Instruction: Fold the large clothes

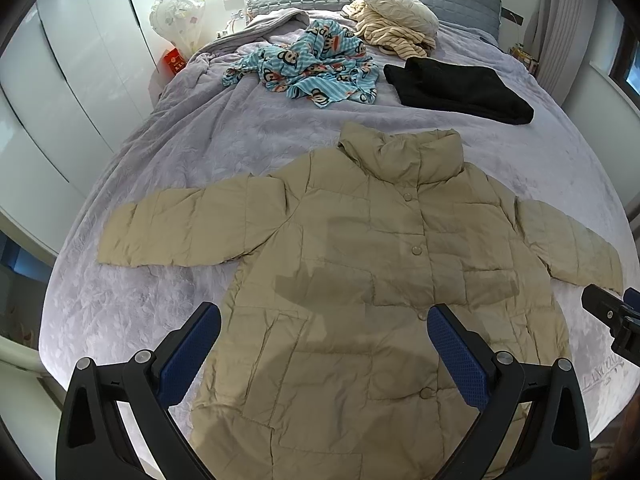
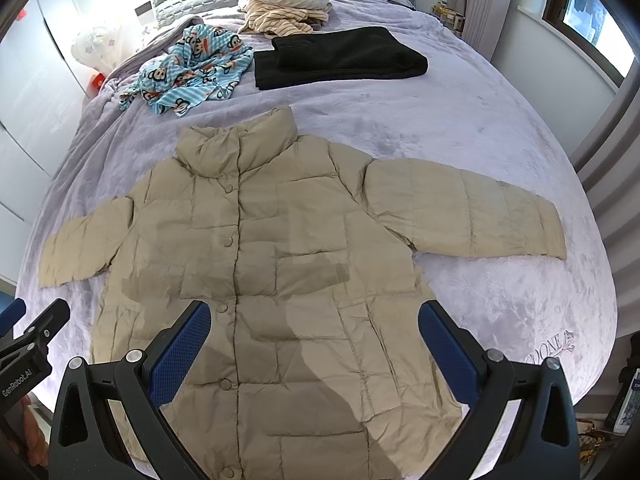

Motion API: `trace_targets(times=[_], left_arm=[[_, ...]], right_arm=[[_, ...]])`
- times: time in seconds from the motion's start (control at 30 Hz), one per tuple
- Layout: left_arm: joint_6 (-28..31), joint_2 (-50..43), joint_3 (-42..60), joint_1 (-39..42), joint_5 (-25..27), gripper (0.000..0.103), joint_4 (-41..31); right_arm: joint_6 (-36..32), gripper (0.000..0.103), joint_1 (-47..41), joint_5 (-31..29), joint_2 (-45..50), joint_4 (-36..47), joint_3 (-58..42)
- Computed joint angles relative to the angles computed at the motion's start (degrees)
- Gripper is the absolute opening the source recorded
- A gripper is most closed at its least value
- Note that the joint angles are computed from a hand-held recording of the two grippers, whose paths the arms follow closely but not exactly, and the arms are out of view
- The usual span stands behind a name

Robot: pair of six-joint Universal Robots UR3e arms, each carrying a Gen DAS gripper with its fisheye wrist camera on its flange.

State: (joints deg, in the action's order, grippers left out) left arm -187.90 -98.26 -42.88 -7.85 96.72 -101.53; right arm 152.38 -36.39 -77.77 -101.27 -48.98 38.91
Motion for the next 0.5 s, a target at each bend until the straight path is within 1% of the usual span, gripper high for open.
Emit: trace_targets(times=[0.5], left_arm=[[0.5,0.4,-0.7,0.6,-0.1,0.103,-0.1]], right_arm=[[0.2,0.103,0.1,0.0,-0.3,-0.2,0.5]])
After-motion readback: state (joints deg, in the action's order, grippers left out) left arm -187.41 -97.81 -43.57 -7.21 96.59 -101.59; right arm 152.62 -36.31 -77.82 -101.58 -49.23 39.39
